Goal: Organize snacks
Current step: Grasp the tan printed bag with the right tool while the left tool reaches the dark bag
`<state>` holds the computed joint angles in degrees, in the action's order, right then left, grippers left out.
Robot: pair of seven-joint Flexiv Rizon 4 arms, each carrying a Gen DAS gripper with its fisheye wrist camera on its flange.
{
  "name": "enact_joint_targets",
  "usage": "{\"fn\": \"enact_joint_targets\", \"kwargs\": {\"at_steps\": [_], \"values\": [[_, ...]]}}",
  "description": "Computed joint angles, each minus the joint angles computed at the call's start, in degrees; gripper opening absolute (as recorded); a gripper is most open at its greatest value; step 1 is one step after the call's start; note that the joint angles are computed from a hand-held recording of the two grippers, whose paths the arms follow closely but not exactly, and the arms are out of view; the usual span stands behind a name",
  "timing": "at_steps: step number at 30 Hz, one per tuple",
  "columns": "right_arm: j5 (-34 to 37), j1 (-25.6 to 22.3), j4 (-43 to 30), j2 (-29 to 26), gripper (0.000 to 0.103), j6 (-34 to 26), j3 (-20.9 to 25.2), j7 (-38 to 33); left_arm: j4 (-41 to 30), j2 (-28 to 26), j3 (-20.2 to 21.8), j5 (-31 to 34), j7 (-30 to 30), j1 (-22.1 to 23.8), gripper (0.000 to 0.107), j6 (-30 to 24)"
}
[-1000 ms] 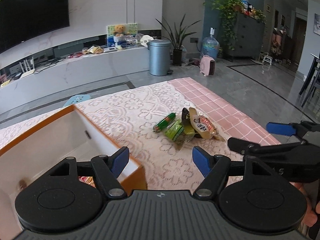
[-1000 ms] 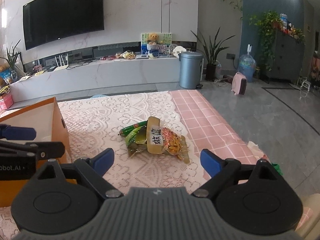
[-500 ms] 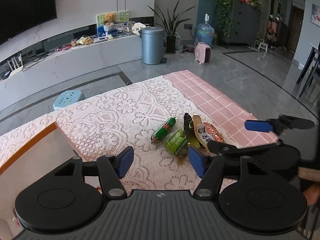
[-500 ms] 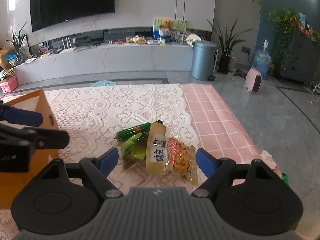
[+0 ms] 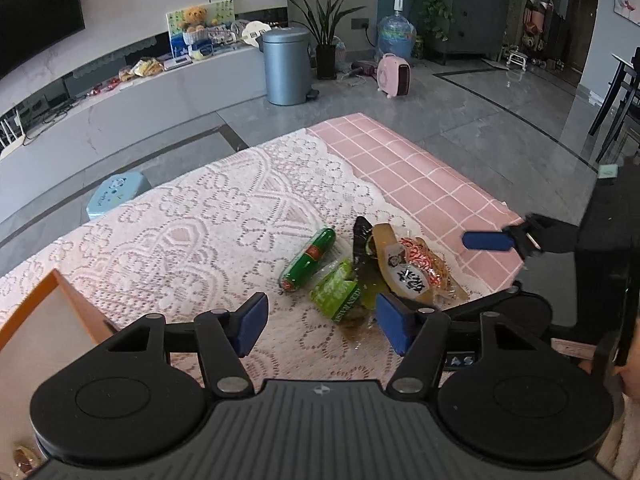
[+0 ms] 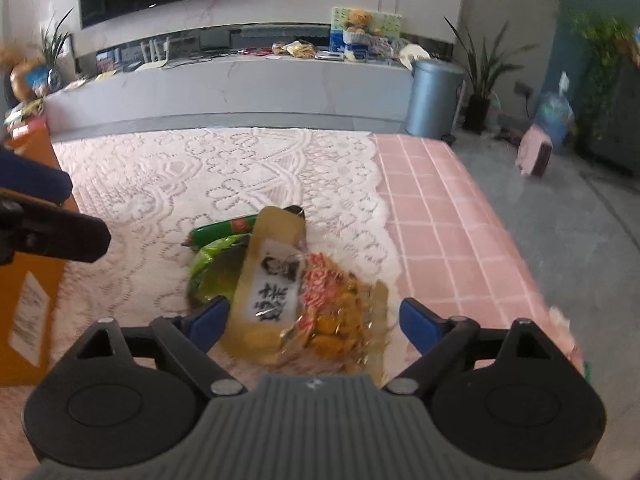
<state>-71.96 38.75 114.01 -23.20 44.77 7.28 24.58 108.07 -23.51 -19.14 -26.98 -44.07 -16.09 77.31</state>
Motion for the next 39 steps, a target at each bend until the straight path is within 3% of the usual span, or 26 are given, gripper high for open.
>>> {"fn": "enact_joint_targets", "kwargs": {"at_steps": [2,7,10,13,19,21,26,30,35,36,39], "values": [[-3.97,-1.2,0.63,-0.24,0.096,3.39,-0.87,-0.73,-0.56,-0.42,0.59,0.72,-0.78,-0.7,0.073,-0.43],[-5.67,-3.26,0.88,-1.32,0.094,8.42,-1.0,-1.81,-1.35,-1.26,1.16,2.06,-1.94,-1.5,0.073,-1.28],[-2.08,-2.95,0.38,-1.95,0.076,8.26,-0.51,-6.11,-1.89,-1.83,1.61,2.89,-2.88,-1.94,0.073,-1.71],[-0.89,-2.6,1.13,-1.28,0.069,8.7,-0.85,-5.64,-1.88,-1.99,1.4,3.13,-3.17,-1.83,0.072,-2.02],[-3.18,-3.38,4.48,1.95,0.024,10.11,-0.94,3.04,-1.13,-2.11,-0.64,1.83,-1.34,-0.49,0.07,-1.49],[-4.61,-4.13,6.01,3.34,0.024,10.81,-0.81,8.67,-0.89,-2.17,-1.56,0.85,-0.49,-0.05,0.064,-1.39],[-5.36,-4.47,7.47,5.23,0.024,7.82,0.67,15.32,-0.04,-2.57,-4.54,-1.84,2.71,1.12,0.062,0.0],[-9.62,-6.75,8.78,6.07,0.024,11.78,0.67,22.39,0.01,-3.32,-7.54,-5.83,4.6,2.4,0.062,-0.85],[-13.27,-8.9,9.56,6.41,0.024,16.54,0.92,26.7,0.1,-3.56,-8.51,-9.56,5.44,2.03,0.062,-1.21],[-14.74,-9.58,9.55,6.28,0.024,18.42,0.84,27.93,0.01,-3.52,-8.77,-10.4,5.64,2.19,0.058,-1.91],[-11.02,-9.5,9.25,5.52,0.024,18.74,1.97,23.66,-0.76,-3.71,-8.35,-13.11,4.47,1.72,0.058,-4.18]]}}
